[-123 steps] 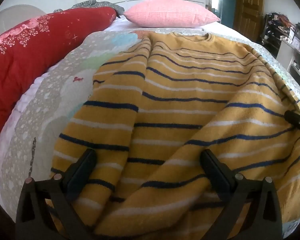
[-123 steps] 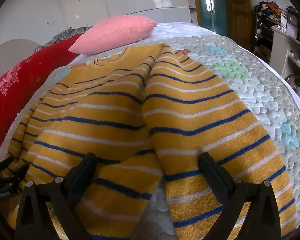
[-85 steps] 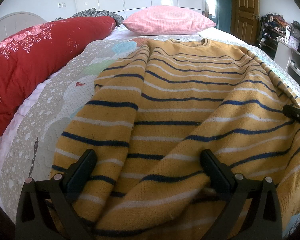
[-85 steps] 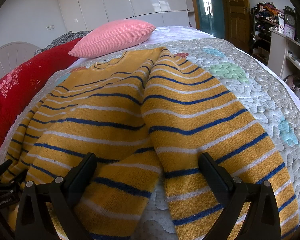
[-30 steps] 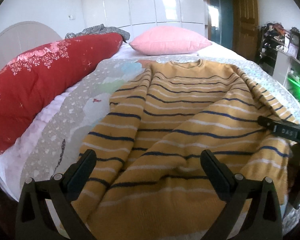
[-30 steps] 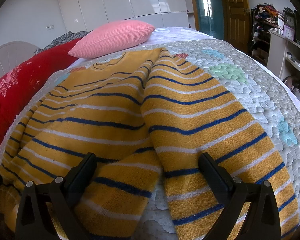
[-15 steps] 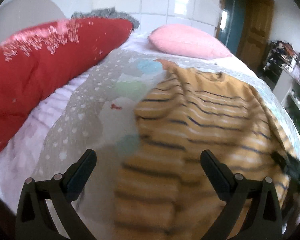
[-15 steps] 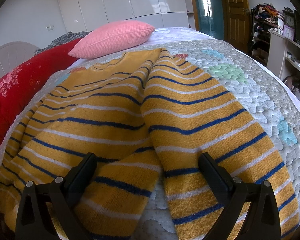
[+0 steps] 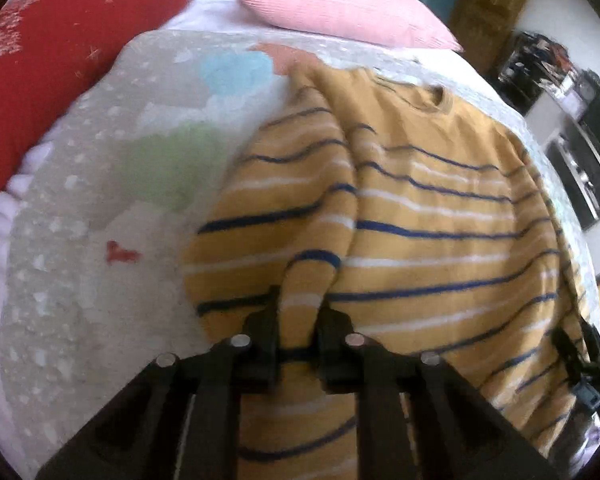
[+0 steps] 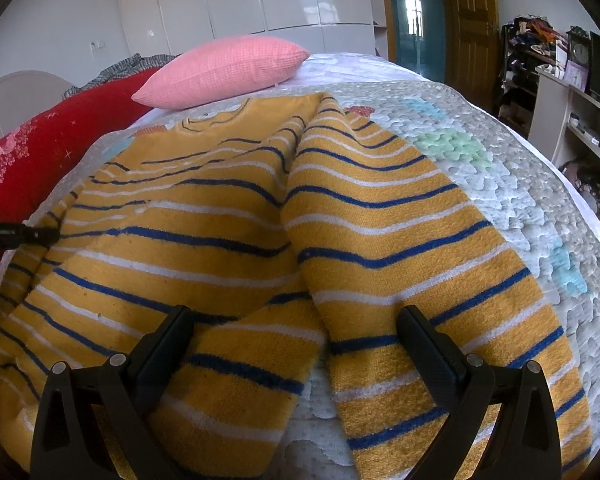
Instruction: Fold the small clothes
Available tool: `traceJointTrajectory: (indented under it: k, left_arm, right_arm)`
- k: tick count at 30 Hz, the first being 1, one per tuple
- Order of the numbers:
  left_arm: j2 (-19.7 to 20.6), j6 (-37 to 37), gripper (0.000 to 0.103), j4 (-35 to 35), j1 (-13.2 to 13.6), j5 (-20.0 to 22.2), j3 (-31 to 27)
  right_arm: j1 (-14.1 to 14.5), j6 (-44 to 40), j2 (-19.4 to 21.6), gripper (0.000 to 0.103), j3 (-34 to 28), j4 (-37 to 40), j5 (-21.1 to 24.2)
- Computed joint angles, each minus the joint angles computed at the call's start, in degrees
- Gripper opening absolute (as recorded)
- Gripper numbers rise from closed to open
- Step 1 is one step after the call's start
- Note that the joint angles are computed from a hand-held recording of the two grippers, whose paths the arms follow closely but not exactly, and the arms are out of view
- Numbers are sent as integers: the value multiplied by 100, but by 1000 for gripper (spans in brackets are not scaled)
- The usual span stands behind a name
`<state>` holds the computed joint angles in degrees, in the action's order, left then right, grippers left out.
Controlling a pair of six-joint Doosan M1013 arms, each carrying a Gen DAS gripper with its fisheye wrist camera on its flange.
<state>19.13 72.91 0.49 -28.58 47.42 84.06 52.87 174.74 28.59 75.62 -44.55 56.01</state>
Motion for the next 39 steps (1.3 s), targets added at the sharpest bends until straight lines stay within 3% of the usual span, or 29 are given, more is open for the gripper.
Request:
traceJointTrajectory:
  k: [4,6,8,10,12,13,14,17,21,26,28,29,30,31,32,33,35,36,39]
  left_arm:
    - [-45,-1311,13,1282,58,110,-48]
    - [-5,-2183,14,2069,127,378,-141]
    - [31,-2457,17,2147,237,541,-201]
    - [-55,-2423,18,2002,294,442,-100]
    - [-287,-2398,28,2005,230,183,183]
    - [-396,-2412,40,2040,192,87,310]
    - [-567,-2469,52,2090,118,-59,498]
    - [-1025,-2370,68,1858,-69,-577,993]
    - [-1551,-2451,71,1689,-460,-839,1562]
    - [-2008,-4141,81,3048,-1189,-973,2074]
    - [-2089,-4496,81,3210,-1344,-1055,2177]
    - [-2118,-4575,81,3254,-1424,-1062,2208]
    - [-2103,-4568,81,3270,-1476,-1035,2194]
    - [-2129,-4534,81,3292,-1533,-993,2200]
    - [-2158,-4552,81,3411,-1609,-971,2228]
    - [-2182,-4611,81,3555,-1672,-940,2251]
    - [-2224,-4767,83,3838,-1788,-883,2307]
    - [-2236,-4808,83,3869,-1818,-885,2332]
    - [-2228,-4587,83,3525,-1799,-983,2348]
  right_arm:
    - [5,-26,23,103,-30,-4,55]
    - [4,-57,38,103,-53,7,89]
    - [3,-92,56,103,-80,23,130]
    - [5,-118,62,103,-93,36,155]
    - [0,-122,61,103,-90,37,149]
    - [-1,-122,60,103,-88,38,145]
    - [0,-128,62,103,-93,44,149]
    - [-5,-148,61,103,-94,68,146]
    - [-85,-333,12,103,-60,381,-47]
    - [-215,405,-362,103,542,335,-1190]
    - [-226,204,-416,95,493,708,-1119]
    - [-179,451,-587,75,630,560,-1351]
    - [-100,908,-741,72,803,113,-1601]
    - [62,1422,-883,73,921,-542,-1551]
    - [241,1677,-982,83,991,-1095,-1201]
    - [416,1677,-992,96,949,-1348,-550]
    - [662,1448,-901,100,799,-1396,803]
    - [675,1277,-866,100,763,-1146,1168]
    - [539,1021,-856,100,894,-305,1249]
